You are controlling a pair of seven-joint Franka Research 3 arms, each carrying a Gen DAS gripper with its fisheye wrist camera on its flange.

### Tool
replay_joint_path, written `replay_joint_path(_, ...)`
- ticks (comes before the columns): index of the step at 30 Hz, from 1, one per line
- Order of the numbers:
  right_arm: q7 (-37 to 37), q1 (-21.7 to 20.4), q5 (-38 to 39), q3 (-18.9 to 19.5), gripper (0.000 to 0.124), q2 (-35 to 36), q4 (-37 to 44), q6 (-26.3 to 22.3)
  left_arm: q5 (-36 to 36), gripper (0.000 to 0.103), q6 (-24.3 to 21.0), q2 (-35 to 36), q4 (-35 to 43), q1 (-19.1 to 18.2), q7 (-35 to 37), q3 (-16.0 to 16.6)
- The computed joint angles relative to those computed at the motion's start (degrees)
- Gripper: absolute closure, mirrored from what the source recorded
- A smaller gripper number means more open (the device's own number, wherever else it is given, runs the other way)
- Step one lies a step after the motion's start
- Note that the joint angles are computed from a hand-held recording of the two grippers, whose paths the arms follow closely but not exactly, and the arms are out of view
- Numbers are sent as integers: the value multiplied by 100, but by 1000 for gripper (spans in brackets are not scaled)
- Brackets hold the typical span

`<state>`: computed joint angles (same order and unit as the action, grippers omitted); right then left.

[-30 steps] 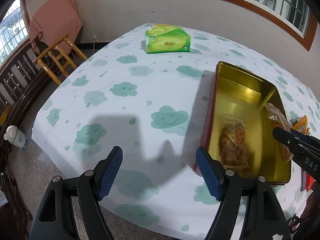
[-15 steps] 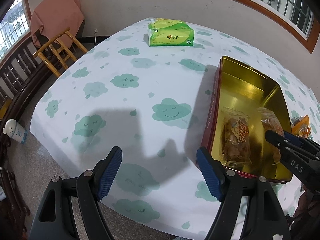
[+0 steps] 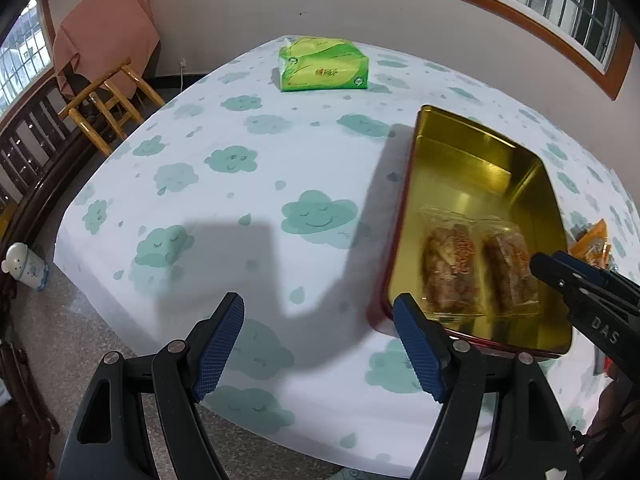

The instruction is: Organize snacks

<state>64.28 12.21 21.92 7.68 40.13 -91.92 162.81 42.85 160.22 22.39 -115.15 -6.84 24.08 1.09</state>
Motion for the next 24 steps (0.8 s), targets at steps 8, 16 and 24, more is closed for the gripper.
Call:
replay_joint_path(8, -1127, -792, 737, 560, 84, -761, -1014, 491, 345, 29, 87, -129, -24, -141, -284, 18)
replay_joint_path(16, -605, -581, 392, -414, 69, -1182, -1720, 801, 203, 29, 180, -23, 131, -227, -5, -171)
replay_joint_path(24, 95, -596, -293, -958, 62, -1094, -1945, 681, -92, 28, 184, 155, 367, -419, 502, -322)
